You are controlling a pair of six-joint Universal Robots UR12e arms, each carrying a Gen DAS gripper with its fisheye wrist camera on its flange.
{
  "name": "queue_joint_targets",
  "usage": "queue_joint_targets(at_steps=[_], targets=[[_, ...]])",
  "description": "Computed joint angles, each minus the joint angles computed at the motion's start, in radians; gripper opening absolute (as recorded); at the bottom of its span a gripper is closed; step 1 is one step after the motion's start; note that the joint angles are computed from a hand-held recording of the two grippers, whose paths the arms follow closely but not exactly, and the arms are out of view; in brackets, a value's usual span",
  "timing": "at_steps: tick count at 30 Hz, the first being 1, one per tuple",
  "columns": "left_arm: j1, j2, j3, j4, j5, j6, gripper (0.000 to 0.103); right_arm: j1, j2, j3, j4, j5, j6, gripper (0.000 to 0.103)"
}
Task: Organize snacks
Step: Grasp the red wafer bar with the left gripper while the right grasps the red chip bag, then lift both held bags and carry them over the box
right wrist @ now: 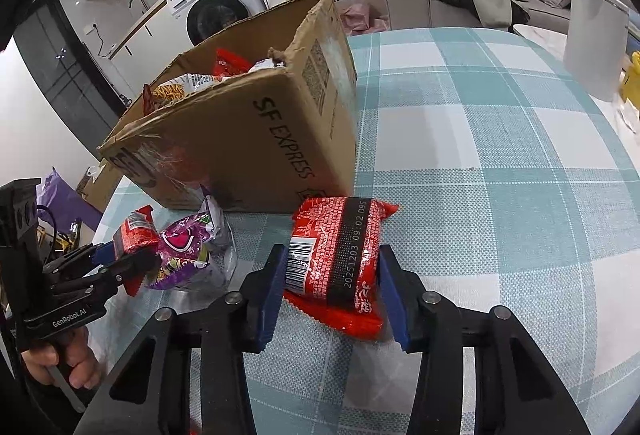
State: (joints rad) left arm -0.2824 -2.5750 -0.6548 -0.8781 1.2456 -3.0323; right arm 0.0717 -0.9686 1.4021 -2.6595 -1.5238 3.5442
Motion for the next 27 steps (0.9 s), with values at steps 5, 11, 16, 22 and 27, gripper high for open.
queue_joint_targets(at_steps=[5,11,16,22,27], targets=[[0.002,0.027,-0.044,0.036,-0.013,-0.004,0.05,0.002,-0.01,0.018,-0.02,-0.001,-0.002,0.044],[0.003,0.05,-0.073,0.084,-0.023,-0.01,0.05,0.004,-0.029,0.044,-0.063,-0.007,-0.006,0.044],[0.004,0.073,-0.101,0.122,-0.029,-0.017,0.05,0.006,-0.046,0.062,-0.099,-0.015,-0.007,0.045],[0.005,0.095,-0.124,0.164,-0.036,-0.025,0.05,0.011,-0.065,0.078,-0.141,-0.025,-0.018,0.045],[0.004,0.1,-0.115,0.186,-0.044,-0.025,0.05,0.014,-0.078,0.084,-0.173,-0.022,-0.025,0.045]])
